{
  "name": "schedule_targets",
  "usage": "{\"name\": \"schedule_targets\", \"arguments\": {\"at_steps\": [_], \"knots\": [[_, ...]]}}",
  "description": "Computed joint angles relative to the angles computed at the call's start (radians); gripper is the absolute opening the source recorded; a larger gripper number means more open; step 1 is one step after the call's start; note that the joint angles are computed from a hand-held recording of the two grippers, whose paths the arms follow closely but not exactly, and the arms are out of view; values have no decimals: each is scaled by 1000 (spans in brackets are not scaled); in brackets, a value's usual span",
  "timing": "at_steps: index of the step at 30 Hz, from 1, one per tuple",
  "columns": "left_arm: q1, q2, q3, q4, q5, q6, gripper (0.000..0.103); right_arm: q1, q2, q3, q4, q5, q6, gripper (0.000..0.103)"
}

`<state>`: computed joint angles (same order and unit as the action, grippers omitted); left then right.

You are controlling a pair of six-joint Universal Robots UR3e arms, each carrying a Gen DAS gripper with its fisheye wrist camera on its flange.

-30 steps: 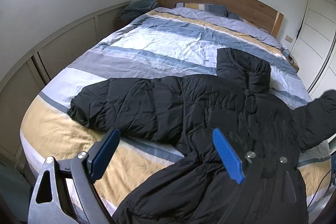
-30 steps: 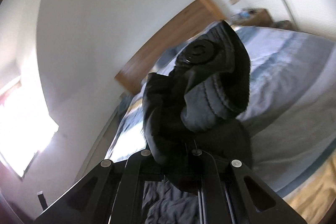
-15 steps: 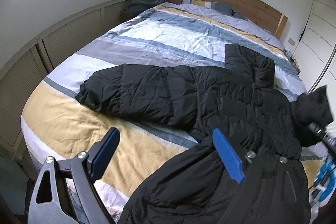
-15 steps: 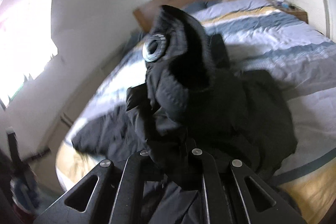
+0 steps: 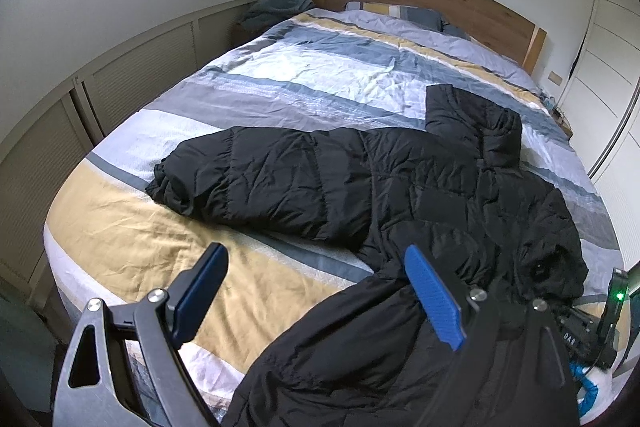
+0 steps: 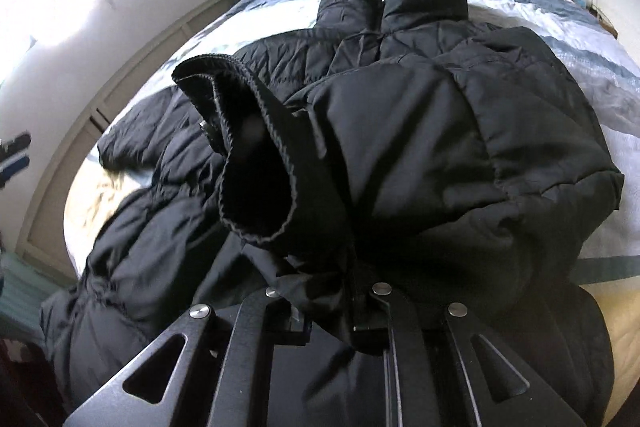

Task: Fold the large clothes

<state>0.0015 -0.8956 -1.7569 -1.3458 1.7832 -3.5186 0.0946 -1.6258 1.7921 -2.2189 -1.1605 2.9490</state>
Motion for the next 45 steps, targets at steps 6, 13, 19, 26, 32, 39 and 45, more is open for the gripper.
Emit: {"name": "schedule_targets", "arguments": {"at_steps": [6,13,19,26,32,39,45], "knots": [[-189,-132,76,19,105,-114,91,8,-29,31,30,-28,-72,20],[-405,-387,284,0,200,-206,91,-24,-123,48,168,121,-224,97],[-535,-676,543,-18,227,-221,91,-211,-315,71,386,244,-418,89],[-585,-1010,794,45,117,-204,91,-427,-253,-28,318,234,-405,89],[-614,-1267,949,115,58,-173,91,-375,-7,-121,89,152,-284,88],[-595,-1352,810,268,7,-146,91,-309,203,-95,-72,57,-198,89],[-593,-1324,747,319,-20,-133,91,-321,233,-83,-74,70,-198,89]]}}
